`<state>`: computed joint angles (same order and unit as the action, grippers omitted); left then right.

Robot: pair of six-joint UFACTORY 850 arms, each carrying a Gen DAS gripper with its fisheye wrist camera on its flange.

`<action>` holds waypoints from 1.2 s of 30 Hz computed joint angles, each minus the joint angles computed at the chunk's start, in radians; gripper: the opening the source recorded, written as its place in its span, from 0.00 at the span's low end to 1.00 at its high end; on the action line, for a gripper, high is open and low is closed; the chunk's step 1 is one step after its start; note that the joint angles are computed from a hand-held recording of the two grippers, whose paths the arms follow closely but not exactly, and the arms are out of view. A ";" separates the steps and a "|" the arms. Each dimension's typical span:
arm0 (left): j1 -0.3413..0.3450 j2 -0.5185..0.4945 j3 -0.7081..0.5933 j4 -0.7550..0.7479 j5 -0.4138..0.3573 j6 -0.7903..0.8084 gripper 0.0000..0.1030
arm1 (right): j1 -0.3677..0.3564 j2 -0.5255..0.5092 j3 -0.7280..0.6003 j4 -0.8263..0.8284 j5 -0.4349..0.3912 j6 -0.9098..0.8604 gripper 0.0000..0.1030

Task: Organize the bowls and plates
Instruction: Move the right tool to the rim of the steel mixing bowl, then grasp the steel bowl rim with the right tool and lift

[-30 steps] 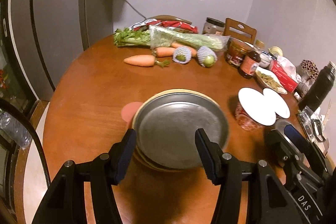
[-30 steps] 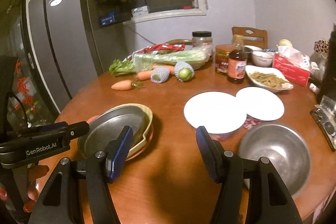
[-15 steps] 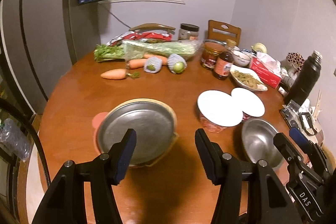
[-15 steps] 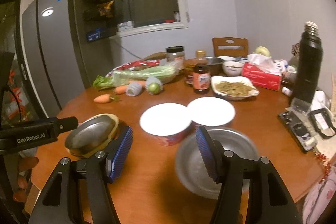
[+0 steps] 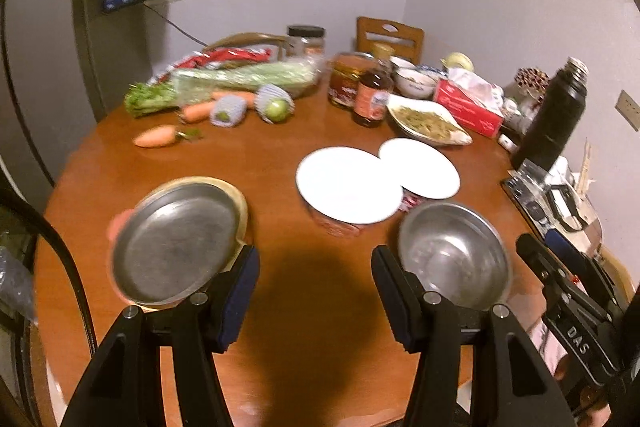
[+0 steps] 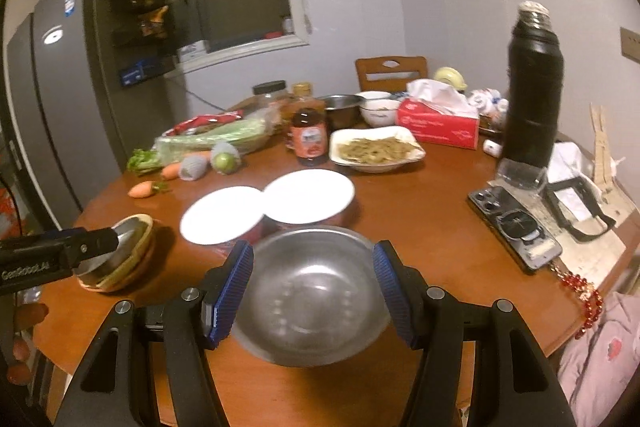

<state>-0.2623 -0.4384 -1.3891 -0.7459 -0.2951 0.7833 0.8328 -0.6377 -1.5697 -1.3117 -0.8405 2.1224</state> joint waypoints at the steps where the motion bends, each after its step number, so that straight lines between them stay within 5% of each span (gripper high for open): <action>1: -0.005 -0.008 -0.006 0.000 -0.013 0.000 0.56 | -0.004 0.007 0.014 0.000 0.005 0.013 0.63; 36: -0.125 -0.238 -0.200 0.221 -0.062 -0.197 0.56 | -0.109 -0.034 0.084 0.063 0.181 0.003 0.57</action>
